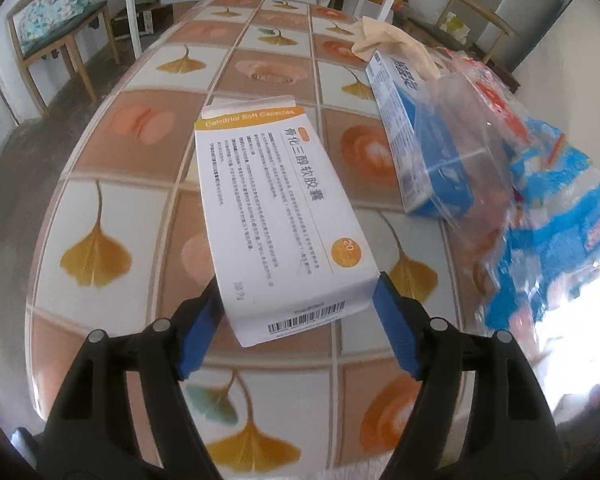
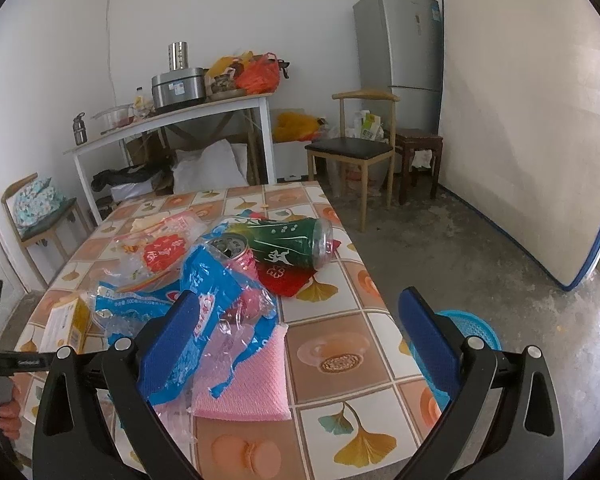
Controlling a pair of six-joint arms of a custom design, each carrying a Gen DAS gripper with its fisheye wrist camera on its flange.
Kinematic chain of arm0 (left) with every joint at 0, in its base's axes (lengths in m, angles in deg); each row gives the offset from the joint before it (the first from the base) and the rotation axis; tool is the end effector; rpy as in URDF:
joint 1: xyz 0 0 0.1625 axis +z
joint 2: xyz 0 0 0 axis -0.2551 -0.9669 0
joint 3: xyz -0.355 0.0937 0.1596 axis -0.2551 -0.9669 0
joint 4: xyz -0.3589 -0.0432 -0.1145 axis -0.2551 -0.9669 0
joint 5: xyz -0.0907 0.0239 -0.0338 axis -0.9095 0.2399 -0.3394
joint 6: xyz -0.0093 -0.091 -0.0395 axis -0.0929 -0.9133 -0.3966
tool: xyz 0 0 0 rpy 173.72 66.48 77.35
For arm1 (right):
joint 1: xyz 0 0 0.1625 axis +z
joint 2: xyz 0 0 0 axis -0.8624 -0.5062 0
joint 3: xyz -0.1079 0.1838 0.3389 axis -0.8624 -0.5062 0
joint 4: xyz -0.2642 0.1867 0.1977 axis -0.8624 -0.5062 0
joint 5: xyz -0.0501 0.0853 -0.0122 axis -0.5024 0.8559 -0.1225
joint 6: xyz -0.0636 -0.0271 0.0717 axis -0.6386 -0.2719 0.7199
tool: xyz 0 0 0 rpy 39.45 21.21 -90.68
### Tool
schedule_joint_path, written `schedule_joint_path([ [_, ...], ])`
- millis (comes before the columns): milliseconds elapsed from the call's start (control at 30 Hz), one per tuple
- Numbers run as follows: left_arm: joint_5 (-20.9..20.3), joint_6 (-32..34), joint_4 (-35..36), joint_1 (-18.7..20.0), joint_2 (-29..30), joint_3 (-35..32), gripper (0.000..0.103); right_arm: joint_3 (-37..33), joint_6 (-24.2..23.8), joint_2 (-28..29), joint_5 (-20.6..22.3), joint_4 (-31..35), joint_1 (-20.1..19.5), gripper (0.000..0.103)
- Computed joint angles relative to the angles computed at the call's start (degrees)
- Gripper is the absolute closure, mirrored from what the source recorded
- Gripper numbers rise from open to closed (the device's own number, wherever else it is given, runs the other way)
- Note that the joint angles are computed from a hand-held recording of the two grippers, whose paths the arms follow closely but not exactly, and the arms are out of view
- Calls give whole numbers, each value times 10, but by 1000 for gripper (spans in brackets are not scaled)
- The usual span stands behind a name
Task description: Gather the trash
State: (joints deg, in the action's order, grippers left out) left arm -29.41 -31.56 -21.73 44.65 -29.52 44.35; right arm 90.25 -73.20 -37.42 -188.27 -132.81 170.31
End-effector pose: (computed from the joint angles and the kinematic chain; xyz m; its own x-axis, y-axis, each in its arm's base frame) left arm -0.4383 -0.4725 0.1844 -0.8378 0.1145 -0.5339 0.3121 0.9027 -0.2962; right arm 0.1885 -0.3425 0.5229 -0.7233 0.3239 0.6099 -0.4482 0.4517 -0.7714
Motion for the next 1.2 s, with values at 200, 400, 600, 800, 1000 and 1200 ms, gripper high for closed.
schedule_joint_path([
  [200, 9, -27, 0, 4, -1, -12, 15, 5, 33, -23, 4, 46, 2, 6],
  [400, 25, -26, 46, 16, 39, -60, 15, 2, 43, -37, -9, 67, 14, 6],
  [600, 52, -12, 51, 13, 46, -58, 18, -6, 52, -42, -15, 92, 19, 6],
  [800, 74, -15, 25, 8, 43, -39, 19, -32, 95, -37, 10, 170, 24, 6],
  [1000, 82, -15, -3, 7, 37, -24, 19, -70, 115, -10, 9, 252, 35, 6],
  [1200, 94, -19, -49, 6, 21, 9, 19, -113, 97, 43, -53, 305, 71, 6],
])
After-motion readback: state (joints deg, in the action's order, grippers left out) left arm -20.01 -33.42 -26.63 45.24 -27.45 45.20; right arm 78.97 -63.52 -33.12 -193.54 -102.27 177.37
